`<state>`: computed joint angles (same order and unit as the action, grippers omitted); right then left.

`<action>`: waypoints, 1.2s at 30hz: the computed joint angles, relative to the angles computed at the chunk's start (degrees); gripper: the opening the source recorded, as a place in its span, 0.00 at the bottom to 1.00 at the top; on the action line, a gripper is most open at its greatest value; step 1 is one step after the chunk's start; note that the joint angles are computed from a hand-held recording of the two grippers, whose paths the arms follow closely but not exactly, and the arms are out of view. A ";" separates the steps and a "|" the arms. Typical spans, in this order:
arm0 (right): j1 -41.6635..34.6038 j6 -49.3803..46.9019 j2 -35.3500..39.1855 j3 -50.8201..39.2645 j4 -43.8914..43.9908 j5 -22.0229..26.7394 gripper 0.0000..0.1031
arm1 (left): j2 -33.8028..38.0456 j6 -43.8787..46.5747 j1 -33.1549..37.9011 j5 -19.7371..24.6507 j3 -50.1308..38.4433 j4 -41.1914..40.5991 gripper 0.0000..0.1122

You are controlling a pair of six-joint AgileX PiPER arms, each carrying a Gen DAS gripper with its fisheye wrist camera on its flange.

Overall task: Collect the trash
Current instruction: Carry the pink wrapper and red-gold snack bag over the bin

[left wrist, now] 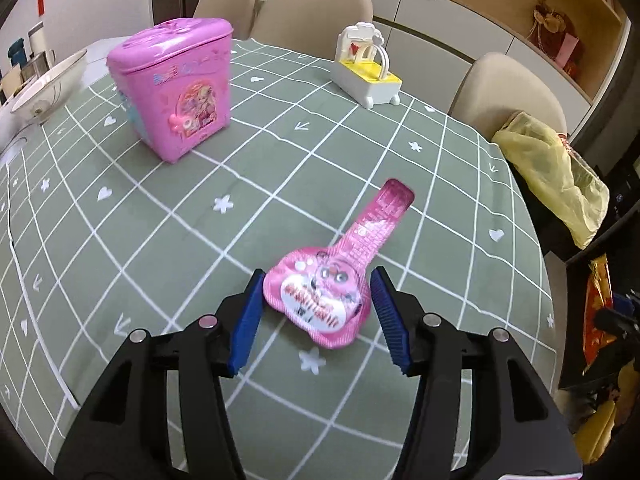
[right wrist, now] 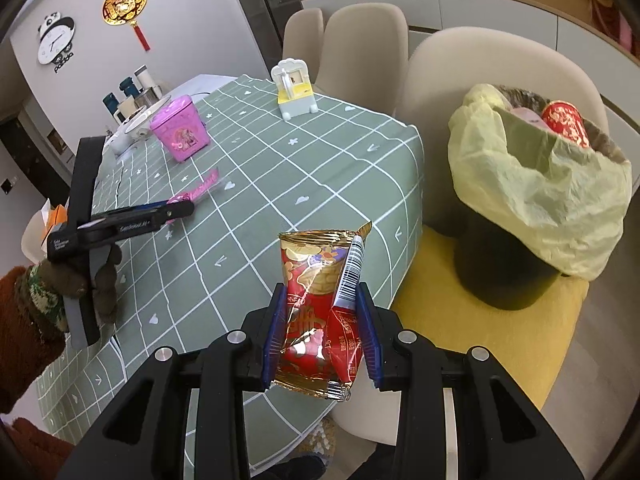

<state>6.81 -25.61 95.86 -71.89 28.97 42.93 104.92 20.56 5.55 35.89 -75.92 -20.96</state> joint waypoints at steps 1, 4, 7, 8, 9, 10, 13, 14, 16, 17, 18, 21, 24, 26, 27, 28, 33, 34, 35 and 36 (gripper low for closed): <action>0.09 -0.21 0.01 0.26 0.20 -0.20 0.32 | 0.42 0.29 0.01 0.28 -0.74 -0.23 0.45; 0.69 -0.33 0.24 0.45 0.08 -0.73 0.32 | 1.37 2.10 0.29 1.51 -2.14 -1.21 0.45; 1.02 -0.84 0.45 0.69 0.66 -1.02 0.32 | 0.24 2.10 -0.17 0.44 -0.47 -0.31 0.42; 1.08 -0.88 0.57 0.52 0.66 -0.95 0.32 | -0.24 1.62 -0.20 0.49 0.10 -0.17 0.42; 1.14 -0.99 0.66 0.42 0.73 -0.94 0.32 | -1.02 1.08 -0.14 0.64 0.93 -0.47 0.42; 1.15 -1.13 0.82 0.21 0.83 -0.85 0.32 | -1.87 1.13 0.09 0.68 1.82 -1.44 0.42; 1.18 -1.24 0.92 -0.28 0.79 -0.63 0.32 | -4.75 -0.22 0.11 0.57 4.01 -2.85 0.42; 1.15 -1.23 0.97 -0.55 0.85 -0.55 0.32 | -6.12 -1.20 -0.26 0.34 4.72 -2.52 0.42; 1.04 -1.07 1.10 -1.48 0.80 -0.10 0.32 | -7.91 -3.53 -1.34 0.03 5.05 -0.64 0.42; 0.96 -1.16 0.98 -1.75 0.79 0.06 0.32 | -9.09 -5.12 -2.13 -0.02 5.00 0.73 0.42; 0.86 -1.19 0.99 -2.38 0.66 0.34 0.32 | -9.83 -5.88 -2.59 0.15 4.75 1.16 0.42; 0.29 -1.59 1.06 -5.18 0.05 1.52 0.32 | -11.40 -8.65 -4.22 1.50 2.62 2.30 0.42; -0.77 -1.94 1.22 -9.17 -1.07 2.83 0.32 | -11.64 -11.79 -6.26 3.40 -1.18 3.12 0.42; -2.41 -2.55 1.56 -12.71 -1.43 4.19 0.32 | -11.01 -14.13 -8.40 4.44 -4.65 3.63 0.42; -3.01 -2.61 1.91 -14.21 -1.64 4.70 0.32 | -10.61 -15.14 -9.34 4.78 -6.08 3.99 0.42; -3.95 -3.00 2.17 -15.84 -1.66 5.38 0.32 | -9.87 -16.26 -10.50 5.26 -8.10 4.40 0.43; -9.80 -4.62 5.19 -26.06 -1.89 8.54 0.32 | -3.08 -20.97 -17.20 8.58 -21.71 4.82 0.43; -11.02 -4.78 6.19 -28.33 -1.87 9.17 0.32 | -1.12 -21.67 -18.40 9.48 -24.95 5.02 0.43; -12.57 -4.88 7.52 -31.23 -1.95 10.02 0.32 | 1.03 -22.60 -19.67 10.64 -28.51 5.39 0.43; -13.66 -4.94 8.60 -33.33 -2.03 10.59 0.32 | 4.41 -23.93 -21.27 12.65 -33.96 5.86 0.43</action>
